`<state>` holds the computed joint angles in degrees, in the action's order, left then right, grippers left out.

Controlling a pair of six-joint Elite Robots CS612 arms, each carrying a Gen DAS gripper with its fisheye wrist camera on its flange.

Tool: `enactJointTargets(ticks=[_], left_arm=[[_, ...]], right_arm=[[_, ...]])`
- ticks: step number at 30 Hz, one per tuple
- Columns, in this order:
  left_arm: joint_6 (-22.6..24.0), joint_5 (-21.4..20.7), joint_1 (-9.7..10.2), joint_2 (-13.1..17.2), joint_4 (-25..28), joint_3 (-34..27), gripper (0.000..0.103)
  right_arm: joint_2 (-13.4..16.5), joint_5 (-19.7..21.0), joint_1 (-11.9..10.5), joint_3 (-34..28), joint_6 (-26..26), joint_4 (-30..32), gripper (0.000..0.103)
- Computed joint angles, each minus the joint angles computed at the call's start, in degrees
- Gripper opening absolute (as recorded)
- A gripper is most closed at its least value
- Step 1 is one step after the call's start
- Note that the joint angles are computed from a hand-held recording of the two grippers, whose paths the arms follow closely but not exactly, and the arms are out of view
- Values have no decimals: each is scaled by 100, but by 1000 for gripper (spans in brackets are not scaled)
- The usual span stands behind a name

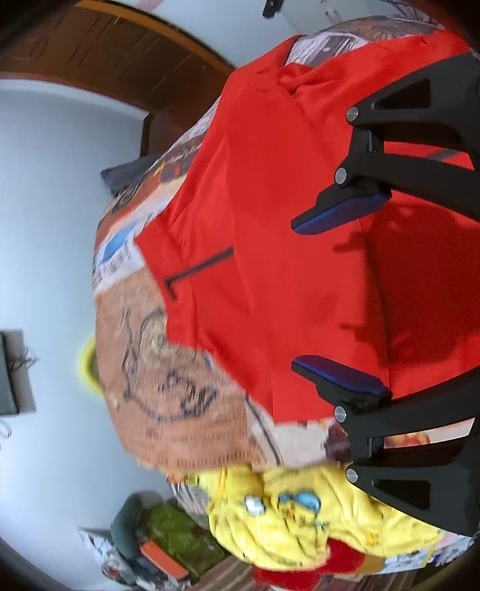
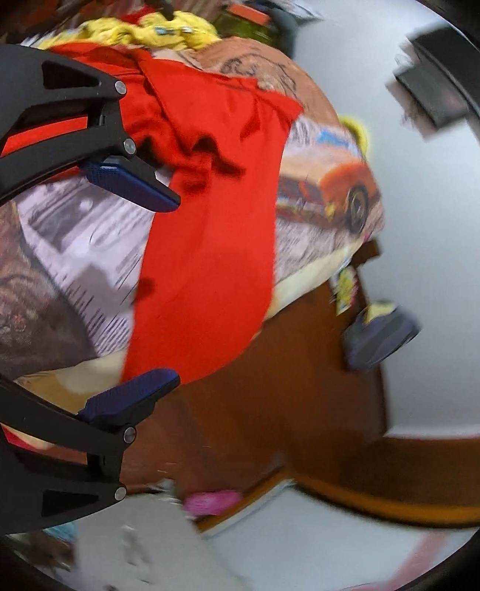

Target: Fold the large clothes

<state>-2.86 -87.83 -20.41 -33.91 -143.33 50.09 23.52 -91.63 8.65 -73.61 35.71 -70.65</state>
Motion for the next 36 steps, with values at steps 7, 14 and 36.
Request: enactJointTargets(ticks=[7,14,36], left_arm=[[188,-152,-114,175,259,-139,67],[93,-161,-94,317,516,-287,67],[193,-4,-132,163,284,53,67]], right_arm=[[498,1201,-320,-337,1451,25,84],[835,1374,-402,-524,2479,-665,87],[958,1428,-402,-711,2780,-702,86]])
